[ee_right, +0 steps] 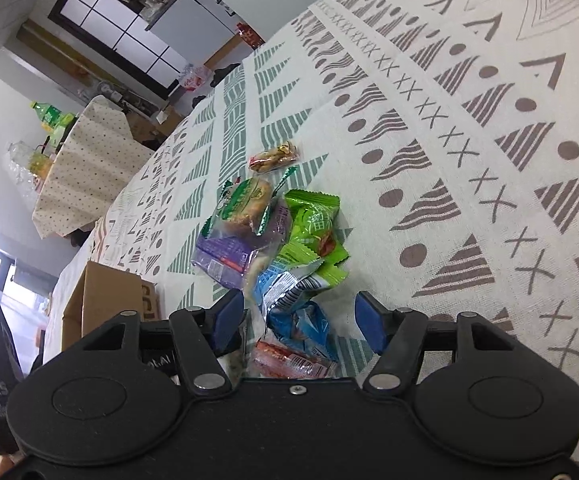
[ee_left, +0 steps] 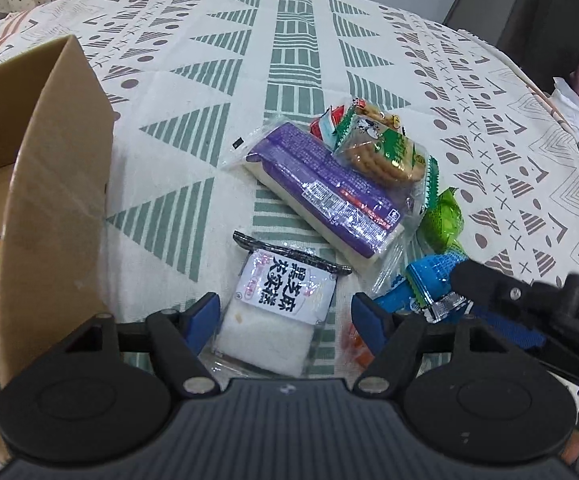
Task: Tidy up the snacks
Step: 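Grasp white rice-cake pack with left tool while right tool grasps blue chip bag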
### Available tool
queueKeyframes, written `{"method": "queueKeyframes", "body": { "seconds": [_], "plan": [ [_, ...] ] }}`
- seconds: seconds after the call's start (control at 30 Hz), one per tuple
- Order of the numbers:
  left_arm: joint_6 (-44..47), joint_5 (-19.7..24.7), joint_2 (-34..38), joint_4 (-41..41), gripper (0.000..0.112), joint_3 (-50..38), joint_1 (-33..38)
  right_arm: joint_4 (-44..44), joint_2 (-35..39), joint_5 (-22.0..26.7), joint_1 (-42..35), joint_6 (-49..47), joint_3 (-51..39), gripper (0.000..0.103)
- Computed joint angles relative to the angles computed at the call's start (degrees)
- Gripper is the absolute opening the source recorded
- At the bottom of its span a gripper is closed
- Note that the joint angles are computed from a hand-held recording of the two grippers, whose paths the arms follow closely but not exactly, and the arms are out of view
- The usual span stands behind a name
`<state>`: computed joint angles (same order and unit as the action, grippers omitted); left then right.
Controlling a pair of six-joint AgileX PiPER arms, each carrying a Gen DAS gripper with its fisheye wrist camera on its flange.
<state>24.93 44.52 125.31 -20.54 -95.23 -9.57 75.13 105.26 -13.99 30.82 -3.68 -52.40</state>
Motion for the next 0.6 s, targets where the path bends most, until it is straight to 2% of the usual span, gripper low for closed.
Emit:
{"method": "queueKeyframes", "body": {
  "seconds": [0.13,0.2,0.27,0.33,0.4,0.43,0.6],
  "plan": [
    [1.59,-0.76,0.44,-1.27,0.069,0.87,0.76,-5.42,1.32,0.50,-0.67,5.70,-0.92,0.062],
    [2.15,-1.60,-0.07,-1.34,0.064,1.74,0.80,-3.88,2.24,0.71,-0.68,4.07,-1.99,0.062],
    [2.40,-2.09,-0.32,-1.89,0.052,2.27,1.11,-0.42,3.18,0.45,-0.48,0.71,-3.18,0.062],
    [3.06,-1.70,-0.40,-3.05,0.049,2.20,1.56,-0.22,4.30,0.55,-0.54,0.44,-4.37,0.056],
    [3.49,-0.76,-0.54,-4.39,0.048,1.93,2.18,2.40,5.29,0.57,-0.40,-2.51,-5.61,0.040],
    [3.86,-0.48,-0.73,-5.11,0.048,1.98,2.42,4.46,5.64,0.43,-0.20,-4.95,-6.09,0.036],
    [6.40,1.16,-2.75,-8.84,0.047,2.78,3.45,14.29,4.45,-4.68,2.69,-15.25,-6.27,0.033]
  ]
}}
